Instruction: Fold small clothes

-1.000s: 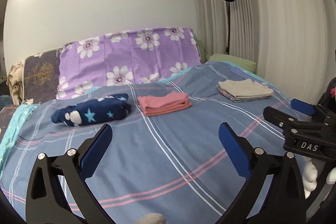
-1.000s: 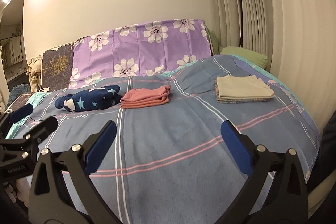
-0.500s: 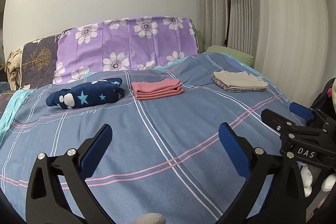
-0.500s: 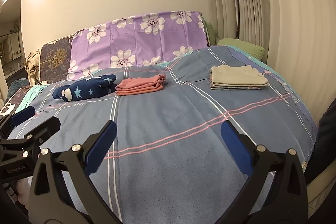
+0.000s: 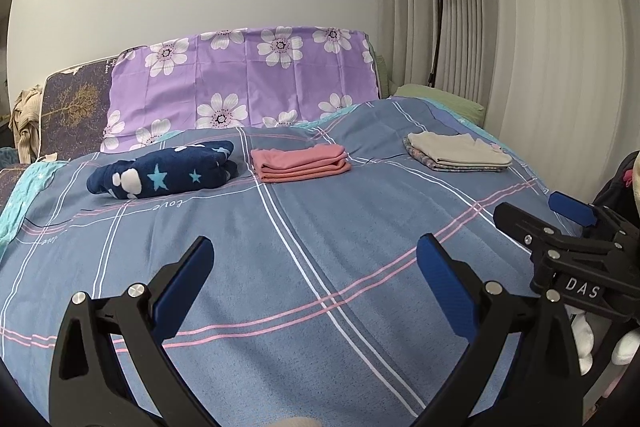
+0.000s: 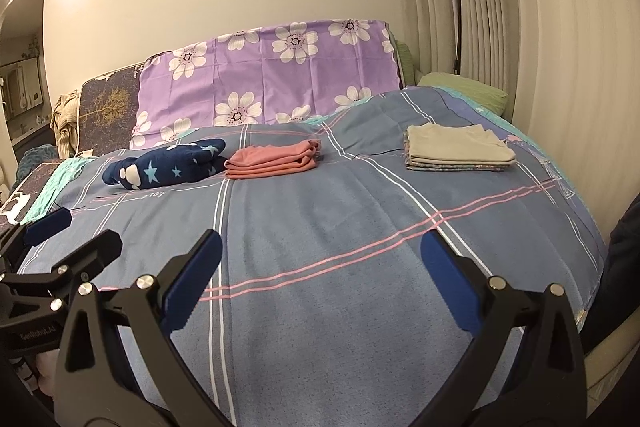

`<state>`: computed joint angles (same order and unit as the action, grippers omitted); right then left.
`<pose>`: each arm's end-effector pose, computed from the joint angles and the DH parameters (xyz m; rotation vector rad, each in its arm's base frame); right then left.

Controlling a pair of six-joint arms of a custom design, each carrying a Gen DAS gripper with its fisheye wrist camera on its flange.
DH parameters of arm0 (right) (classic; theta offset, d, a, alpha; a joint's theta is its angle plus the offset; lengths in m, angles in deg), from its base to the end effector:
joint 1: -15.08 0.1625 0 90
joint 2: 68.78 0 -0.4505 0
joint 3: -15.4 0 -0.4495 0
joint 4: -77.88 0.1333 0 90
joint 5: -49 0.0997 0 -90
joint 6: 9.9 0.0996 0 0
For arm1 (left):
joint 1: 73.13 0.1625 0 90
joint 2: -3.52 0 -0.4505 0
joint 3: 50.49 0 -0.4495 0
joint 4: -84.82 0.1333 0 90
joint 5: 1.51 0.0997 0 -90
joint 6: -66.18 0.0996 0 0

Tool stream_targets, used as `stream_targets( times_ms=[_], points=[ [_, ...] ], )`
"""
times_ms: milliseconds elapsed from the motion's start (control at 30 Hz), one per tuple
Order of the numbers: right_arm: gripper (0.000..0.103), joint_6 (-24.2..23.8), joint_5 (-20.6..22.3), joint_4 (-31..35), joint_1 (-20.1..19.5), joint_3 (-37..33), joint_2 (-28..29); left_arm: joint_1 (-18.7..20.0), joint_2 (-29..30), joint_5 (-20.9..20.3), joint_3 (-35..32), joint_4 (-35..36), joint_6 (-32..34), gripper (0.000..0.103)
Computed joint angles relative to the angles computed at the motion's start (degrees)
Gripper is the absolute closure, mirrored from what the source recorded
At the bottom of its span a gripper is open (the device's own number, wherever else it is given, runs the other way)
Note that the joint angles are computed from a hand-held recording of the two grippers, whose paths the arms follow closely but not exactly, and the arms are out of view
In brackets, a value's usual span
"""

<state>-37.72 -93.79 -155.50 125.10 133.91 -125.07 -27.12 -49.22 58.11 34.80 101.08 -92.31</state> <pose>0.2337 -0.4836 0.2288 0.0294 -1.8906 1.4282 -0.3076 -0.5831 0.1489 1.1655 2.2949 -1.0793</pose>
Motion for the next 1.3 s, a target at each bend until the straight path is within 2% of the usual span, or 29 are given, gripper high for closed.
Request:
stream_targets(
  times_ms=[300,1300],
  points=[
    [0.002,1.29,-0.27,1.76,-0.35,-0.45,0.33,0.72,0.03,0.04,-0.15,0.41,-0.37,0.002],
    [0.002,0.21,-0.77,2.97,-0.23,-1.87,1.16,1.68,0.58,0.08,-1.43,2.15,-0.73,0.002]
  ],
)
